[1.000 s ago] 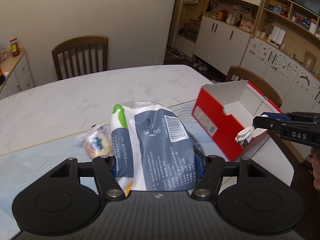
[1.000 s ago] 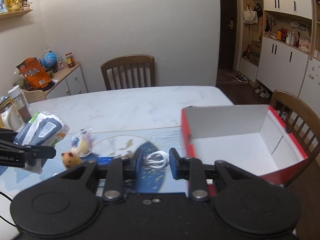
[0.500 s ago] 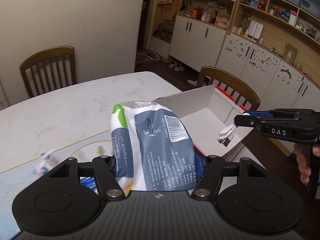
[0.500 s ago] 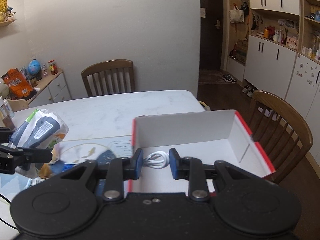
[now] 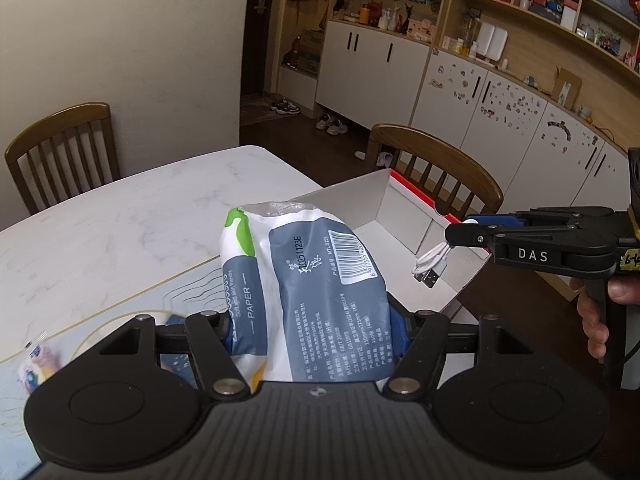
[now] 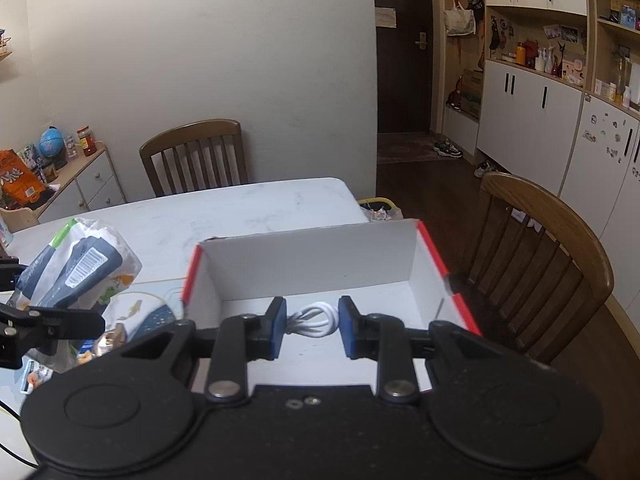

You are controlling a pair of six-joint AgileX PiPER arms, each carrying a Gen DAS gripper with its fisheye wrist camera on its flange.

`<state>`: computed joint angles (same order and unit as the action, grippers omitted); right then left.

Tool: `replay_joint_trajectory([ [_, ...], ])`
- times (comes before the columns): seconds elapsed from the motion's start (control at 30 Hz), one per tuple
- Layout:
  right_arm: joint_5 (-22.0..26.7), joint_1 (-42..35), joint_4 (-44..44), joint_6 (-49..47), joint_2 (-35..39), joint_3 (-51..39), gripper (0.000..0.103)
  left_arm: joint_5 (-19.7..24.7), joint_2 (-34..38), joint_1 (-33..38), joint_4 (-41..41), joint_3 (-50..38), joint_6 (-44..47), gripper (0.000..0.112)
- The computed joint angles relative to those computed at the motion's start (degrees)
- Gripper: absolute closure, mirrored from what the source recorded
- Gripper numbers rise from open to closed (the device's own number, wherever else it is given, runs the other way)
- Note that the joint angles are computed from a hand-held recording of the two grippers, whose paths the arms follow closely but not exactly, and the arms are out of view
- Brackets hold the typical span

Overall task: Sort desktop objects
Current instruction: 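Carry the tissue pack and cable with both tools into the red shoebox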

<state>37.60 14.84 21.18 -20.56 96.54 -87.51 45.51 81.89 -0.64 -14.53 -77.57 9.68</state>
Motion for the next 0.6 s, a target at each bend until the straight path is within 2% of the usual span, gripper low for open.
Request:
replay_joint_trajectory([
  [0.23, 2.0, -4.0, 4.3, -5.7, 4.3, -2.9, 0.076, 0.4, 7.0, -3.9, 2.2, -5.2, -3.0, 0.047],
  [0.6, 2.3, -4.6, 3.5, -7.6, 10.9, -6.0, 0.076, 2.4, 19.2, -7.5, 6.1, -13.7, -4.1, 0.047],
])
